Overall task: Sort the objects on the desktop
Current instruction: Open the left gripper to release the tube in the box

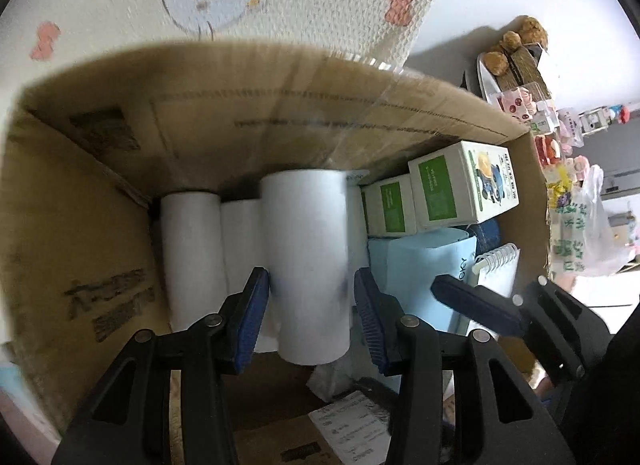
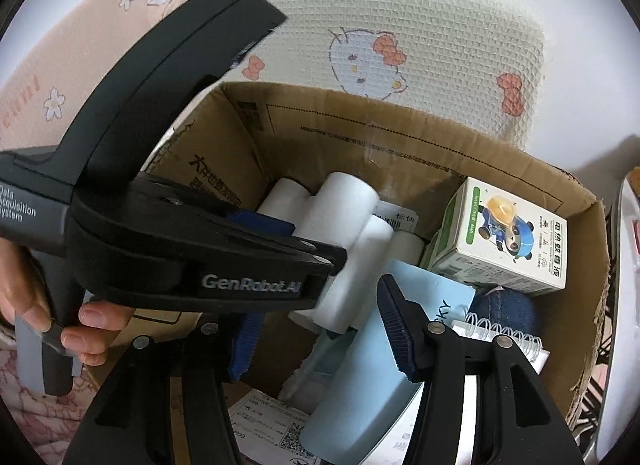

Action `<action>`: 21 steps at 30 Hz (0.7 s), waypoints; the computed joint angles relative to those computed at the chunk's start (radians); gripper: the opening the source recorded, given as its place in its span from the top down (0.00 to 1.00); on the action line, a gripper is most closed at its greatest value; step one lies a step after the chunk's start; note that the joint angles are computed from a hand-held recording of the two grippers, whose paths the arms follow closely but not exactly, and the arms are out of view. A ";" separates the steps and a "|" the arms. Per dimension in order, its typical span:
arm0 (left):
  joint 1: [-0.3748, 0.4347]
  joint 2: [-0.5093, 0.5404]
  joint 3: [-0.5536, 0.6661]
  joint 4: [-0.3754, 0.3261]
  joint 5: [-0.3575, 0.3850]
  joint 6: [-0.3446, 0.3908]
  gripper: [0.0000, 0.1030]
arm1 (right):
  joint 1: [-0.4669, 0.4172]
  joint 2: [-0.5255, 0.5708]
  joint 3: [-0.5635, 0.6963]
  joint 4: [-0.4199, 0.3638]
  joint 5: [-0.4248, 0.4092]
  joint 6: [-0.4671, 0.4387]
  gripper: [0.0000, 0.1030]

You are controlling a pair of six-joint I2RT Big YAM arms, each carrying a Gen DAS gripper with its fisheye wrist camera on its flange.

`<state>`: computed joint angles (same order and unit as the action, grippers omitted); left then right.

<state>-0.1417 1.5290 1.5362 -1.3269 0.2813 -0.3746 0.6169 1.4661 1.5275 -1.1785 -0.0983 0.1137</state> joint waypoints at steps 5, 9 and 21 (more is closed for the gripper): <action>-0.009 -0.058 -0.003 0.011 -0.082 0.044 0.47 | 0.005 -0.029 -0.009 0.019 0.018 0.012 0.41; 0.006 -0.088 0.001 0.004 -0.059 0.064 0.47 | 0.028 -0.039 0.008 0.017 0.054 0.026 0.40; 0.061 -0.280 -0.044 0.082 -0.205 0.155 0.43 | 0.040 -0.050 0.015 0.126 -0.027 0.209 0.20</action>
<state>-0.0804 1.2495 1.4924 -1.2454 0.0761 -0.2191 0.6570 1.4166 1.5430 -1.0529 -0.1253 0.3230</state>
